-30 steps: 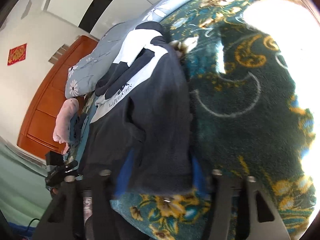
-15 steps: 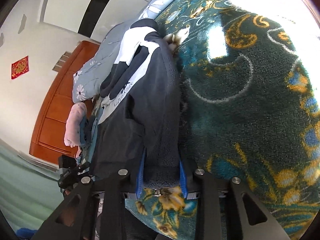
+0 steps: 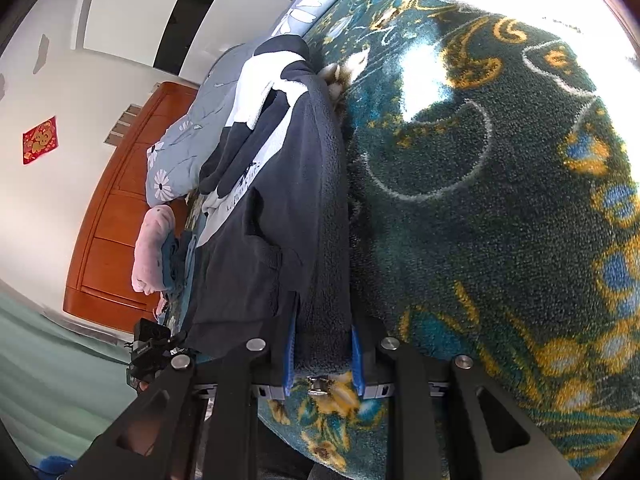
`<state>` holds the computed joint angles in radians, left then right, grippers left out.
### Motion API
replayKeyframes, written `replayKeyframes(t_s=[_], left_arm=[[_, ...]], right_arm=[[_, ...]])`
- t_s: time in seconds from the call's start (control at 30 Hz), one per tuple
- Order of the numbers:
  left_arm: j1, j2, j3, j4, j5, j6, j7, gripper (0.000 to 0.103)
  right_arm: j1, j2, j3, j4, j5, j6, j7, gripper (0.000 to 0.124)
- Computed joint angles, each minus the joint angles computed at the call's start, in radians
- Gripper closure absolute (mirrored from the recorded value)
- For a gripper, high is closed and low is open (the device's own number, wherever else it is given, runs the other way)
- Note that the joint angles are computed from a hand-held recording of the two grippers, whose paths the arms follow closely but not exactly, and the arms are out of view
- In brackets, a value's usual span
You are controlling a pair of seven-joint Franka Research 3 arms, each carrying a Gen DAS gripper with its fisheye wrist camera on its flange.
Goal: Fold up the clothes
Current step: 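Grasp the folded jacket bundle with both grippers and lift it off the blanket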
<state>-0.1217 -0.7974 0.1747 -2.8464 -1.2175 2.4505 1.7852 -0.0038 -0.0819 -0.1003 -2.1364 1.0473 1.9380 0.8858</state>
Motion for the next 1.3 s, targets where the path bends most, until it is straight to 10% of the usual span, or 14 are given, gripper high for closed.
replayKeyframes(t_s=[0.5,0.83,1.3], left_arm=[[0.026,0.045,-0.055,0.022,-0.092,-0.003,0.078,0.079],[0.033,-0.007,0.006,0.045,-0.183,-0.033,0.173,0.084],[0.168,0.48,0.009,0.589,-0.257,-0.159,0.28,0.084]], right_arm=[[-0.002,-0.002,0.002,0.003,0.009,0.011,0.041,0.101],[-0.01,0.0,-0.015,0.043,0.111,-0.042,0.039,0.105],[-0.002,0.286,0.075,0.582,0.211,-0.023,0.203,0.105]])
